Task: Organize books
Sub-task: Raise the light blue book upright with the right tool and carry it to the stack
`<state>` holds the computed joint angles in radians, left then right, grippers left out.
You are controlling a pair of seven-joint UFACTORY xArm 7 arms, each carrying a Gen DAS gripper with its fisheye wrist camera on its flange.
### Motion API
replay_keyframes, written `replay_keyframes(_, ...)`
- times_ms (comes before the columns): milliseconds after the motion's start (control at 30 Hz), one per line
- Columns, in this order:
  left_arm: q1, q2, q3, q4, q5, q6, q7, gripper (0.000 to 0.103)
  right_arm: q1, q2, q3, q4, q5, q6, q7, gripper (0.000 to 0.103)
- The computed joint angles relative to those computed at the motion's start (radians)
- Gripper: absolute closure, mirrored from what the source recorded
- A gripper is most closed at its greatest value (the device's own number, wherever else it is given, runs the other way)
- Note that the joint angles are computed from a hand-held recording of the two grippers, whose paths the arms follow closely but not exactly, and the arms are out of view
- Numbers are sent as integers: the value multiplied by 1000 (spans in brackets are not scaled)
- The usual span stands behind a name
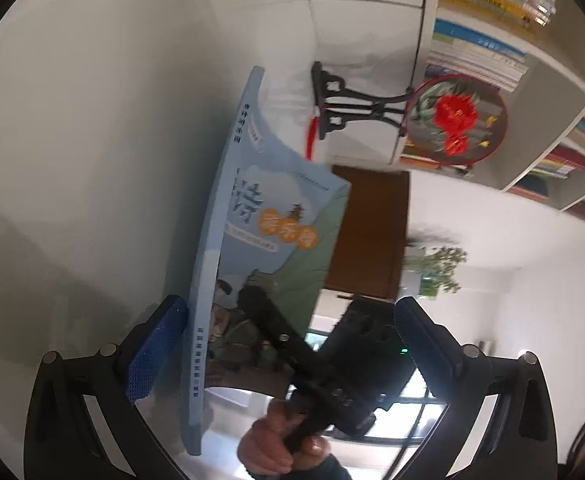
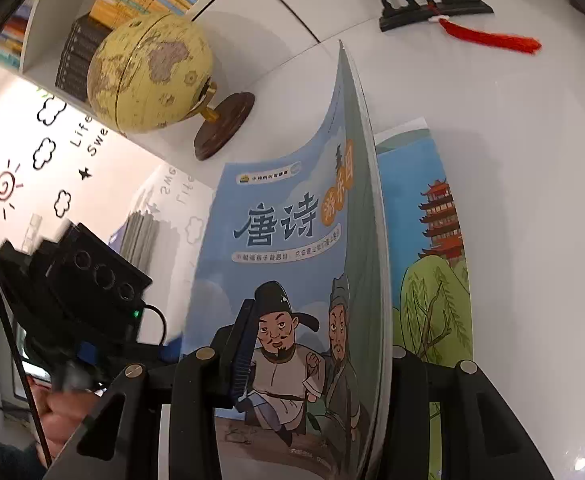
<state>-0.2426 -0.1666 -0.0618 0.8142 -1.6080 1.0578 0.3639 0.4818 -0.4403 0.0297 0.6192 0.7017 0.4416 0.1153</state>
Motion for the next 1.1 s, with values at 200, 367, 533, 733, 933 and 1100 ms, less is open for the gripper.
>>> replay_keyframes(200, -36, 42, -42, 100, 212, -57, -83, 1, -16, 6, 15, 14, -37, 16, 16, 61)
replay_keyframes(367, -49, 35, -37, 81, 154, -23, -60, 2, -24, -8, 32, 22, -107, 38, 30, 61)
replay_keyframes(533, -47, 5, -26, 79, 151, -14, -35, 1, -39, -36, 62, 36, -185, 47, 65, 61)
replay_keyframes(733, -38, -61, -2, 79, 178, 8, -31, 1, -51, -49, 104, 81, -297, 59, 126, 61)
replay_keyframes(933, -22, -158, 44, 67, 221, 29, -44, 1, -52, -39, 149, 156, -386, 55, 204, 61)
replay_keyframes(1100, 14, -241, 115, 58, 281, 73, -64, 1, -53, 29, 210, 272, -472, 53, 292, 61)
